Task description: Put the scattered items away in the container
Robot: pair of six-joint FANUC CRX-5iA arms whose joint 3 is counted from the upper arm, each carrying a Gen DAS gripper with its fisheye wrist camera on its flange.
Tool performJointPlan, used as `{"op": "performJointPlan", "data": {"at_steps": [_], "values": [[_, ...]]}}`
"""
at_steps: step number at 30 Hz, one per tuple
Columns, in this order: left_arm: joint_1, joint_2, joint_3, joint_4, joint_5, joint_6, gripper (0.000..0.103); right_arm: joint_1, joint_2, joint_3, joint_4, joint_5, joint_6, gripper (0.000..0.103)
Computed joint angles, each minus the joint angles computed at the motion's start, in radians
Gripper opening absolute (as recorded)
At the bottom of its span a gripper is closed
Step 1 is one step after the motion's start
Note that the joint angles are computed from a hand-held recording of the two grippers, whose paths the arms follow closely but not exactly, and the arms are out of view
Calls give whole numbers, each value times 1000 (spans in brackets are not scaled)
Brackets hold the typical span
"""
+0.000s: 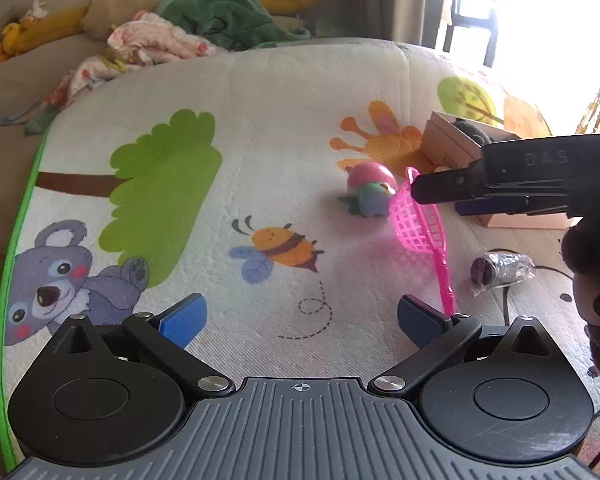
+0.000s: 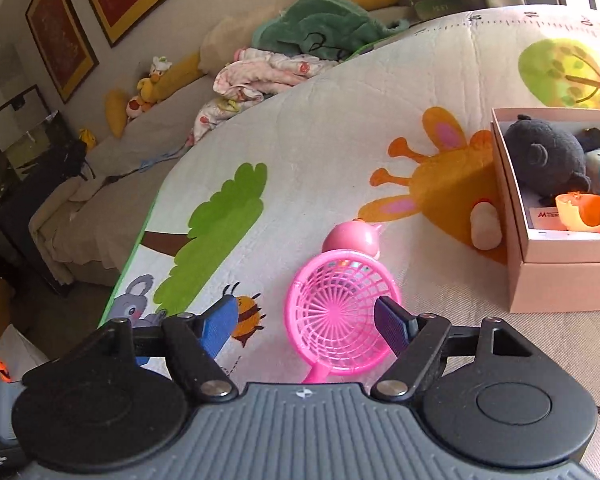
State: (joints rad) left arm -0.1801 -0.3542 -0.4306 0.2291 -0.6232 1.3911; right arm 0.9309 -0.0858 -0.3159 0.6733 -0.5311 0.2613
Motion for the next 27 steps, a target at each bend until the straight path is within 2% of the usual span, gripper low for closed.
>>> {"op": "performJointPlan", "data": {"at_steps": [1,2,3,4,6,8,13,15,19,22,27], "values": [[0,-3,-9,16,3,-17,103,-4,10,10,-14,-9,9,55],[-1,-4,-16,29,4,-31,103,-6,21,28,-48,-27,33,39],[-2,-3,-22,43,7,-44,103,-9,35,56,-101,-57,71,29],[-4,-1,-26,53,9,-53,103,-10,45,64,-101,-75,65,29],[-7,0,-36,84,17,-80,103,-8,47,33,-1,-92,-22,29],[-4,-2,-59,153,33,-145,103,-10,41,11,48,-103,-59,29],[-7,17,-124,438,66,-355,103,-6,52,26,26,-188,-23,29],[-20,42,-126,522,80,-399,103,-5,55,28,10,-208,-4,29],[-43,89,-64,436,107,-331,103,-3,39,-16,66,-186,-25,29],[-54,123,-54,520,118,-376,103,-8,24,-52,102,-153,-37,29],[-44,173,1,530,128,-259,102,-17,-4,-103,147,-106,-48,29]]}}
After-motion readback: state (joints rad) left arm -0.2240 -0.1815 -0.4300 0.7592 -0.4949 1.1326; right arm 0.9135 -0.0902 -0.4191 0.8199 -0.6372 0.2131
